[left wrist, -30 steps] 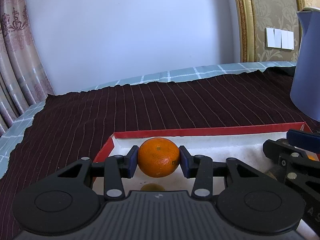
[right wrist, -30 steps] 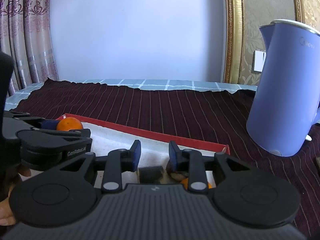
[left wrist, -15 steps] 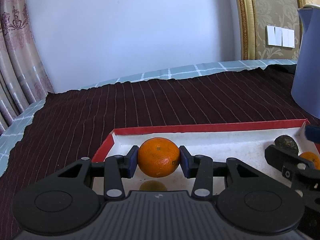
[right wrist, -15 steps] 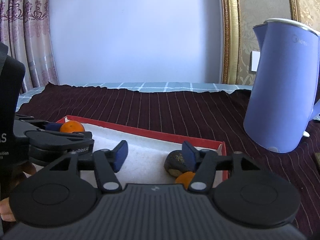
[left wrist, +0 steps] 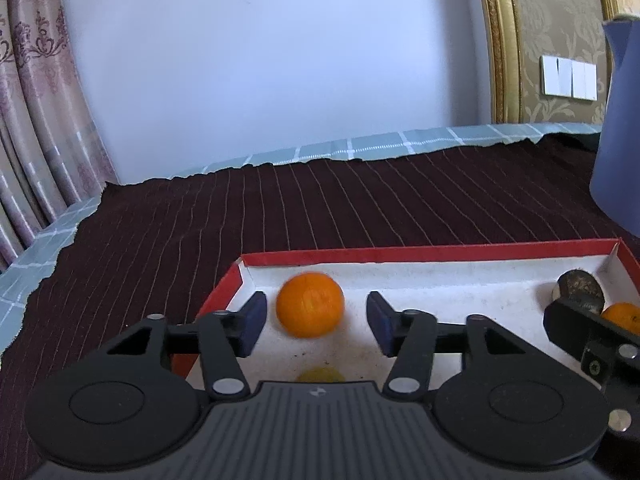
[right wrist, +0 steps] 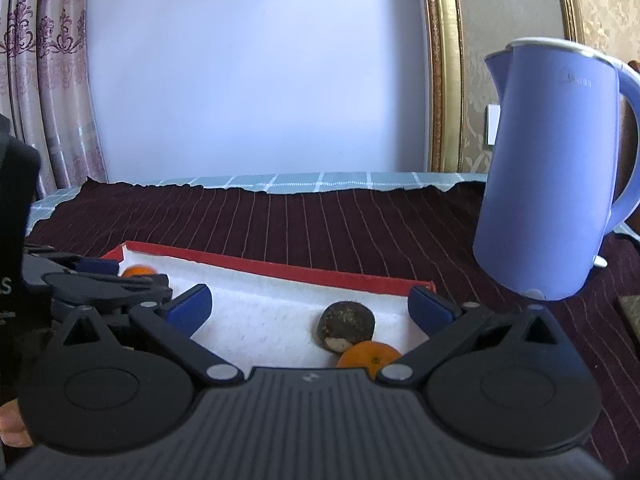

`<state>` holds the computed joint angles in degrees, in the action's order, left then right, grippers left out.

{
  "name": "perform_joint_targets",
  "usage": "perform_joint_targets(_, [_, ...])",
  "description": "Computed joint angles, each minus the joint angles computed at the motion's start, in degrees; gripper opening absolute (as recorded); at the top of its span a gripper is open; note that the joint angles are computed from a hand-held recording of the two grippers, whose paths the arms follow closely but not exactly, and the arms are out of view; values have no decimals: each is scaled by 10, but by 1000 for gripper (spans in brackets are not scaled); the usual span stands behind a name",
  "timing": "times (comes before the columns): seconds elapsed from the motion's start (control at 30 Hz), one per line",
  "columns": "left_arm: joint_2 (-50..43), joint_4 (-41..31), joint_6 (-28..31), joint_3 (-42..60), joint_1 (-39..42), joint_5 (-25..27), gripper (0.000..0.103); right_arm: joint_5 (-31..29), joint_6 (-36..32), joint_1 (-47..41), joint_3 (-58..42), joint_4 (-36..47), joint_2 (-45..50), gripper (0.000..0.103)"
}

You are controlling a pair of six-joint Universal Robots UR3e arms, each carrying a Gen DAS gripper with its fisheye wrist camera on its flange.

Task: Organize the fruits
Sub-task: 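Open both tools to drop the orange and tuber piece into the tray, then withdraw both tools back toward the remaining fruits in front of the tray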

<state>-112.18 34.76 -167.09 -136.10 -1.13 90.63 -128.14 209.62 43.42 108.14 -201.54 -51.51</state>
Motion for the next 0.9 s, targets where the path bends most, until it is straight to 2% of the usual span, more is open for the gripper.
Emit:
perform_joint_targets(0.33, [5,14,0,-17,6,7,61,-5,21,1,11,-9,-3,103])
perform_joint_targets(0.5, [16,9,-3,-27,15,4,61,34,23,-14,44,-53,-12,103])
perform_joint_targets(0.63, [32,18,-2,-52,29,-10,61,42,24,-15,48,-51,-13,103])
perform_joint_targets(0.77, [56,31,0,-88,49,-31,68,26,14,-2,47,-66,-4,103])
perform_joint_targets(0.9, [80,59,4,-133,72,-55,68,11,13,8,50,-71,0,103])
